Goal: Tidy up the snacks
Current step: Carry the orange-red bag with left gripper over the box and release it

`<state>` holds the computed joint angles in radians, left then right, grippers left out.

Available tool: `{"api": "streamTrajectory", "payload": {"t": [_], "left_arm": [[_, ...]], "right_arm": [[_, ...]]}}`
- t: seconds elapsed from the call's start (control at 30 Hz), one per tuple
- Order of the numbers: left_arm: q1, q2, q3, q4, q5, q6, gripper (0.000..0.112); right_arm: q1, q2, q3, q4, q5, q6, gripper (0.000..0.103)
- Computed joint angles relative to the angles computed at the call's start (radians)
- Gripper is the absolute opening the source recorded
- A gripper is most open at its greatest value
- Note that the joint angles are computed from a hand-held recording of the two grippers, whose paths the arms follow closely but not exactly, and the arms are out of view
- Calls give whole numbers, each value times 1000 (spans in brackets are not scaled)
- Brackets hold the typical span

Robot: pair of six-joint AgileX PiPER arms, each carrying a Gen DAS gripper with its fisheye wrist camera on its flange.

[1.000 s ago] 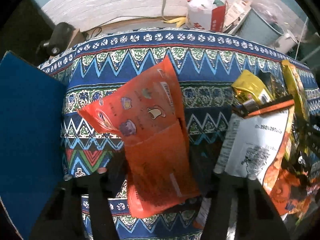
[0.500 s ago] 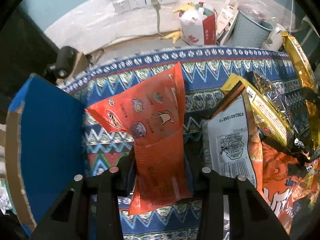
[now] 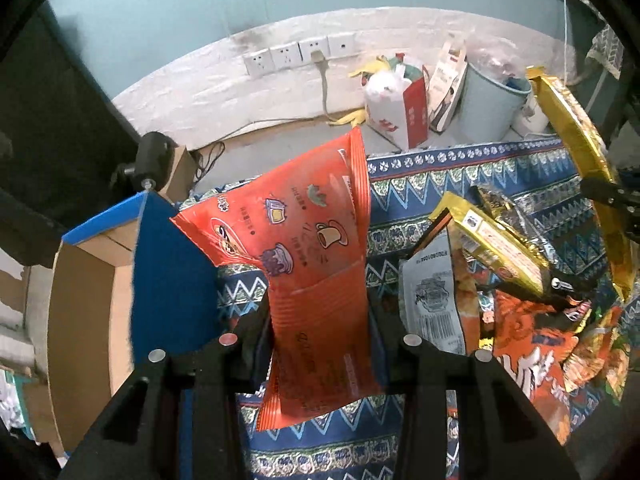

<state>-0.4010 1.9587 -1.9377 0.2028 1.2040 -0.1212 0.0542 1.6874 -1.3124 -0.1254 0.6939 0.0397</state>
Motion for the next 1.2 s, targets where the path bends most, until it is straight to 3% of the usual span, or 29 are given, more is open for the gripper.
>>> {"api": "streamTrajectory", "payload": {"t": [0.53, 1.2], "left_arm": [[92, -188, 113, -77, -31, 72, 41], [301, -310, 188, -173, -54, 197, 41]], "right_arm": [[141, -35, -79, 50, 71, 48, 30], [367, 119, -344, 0, 169, 156, 30]]}}
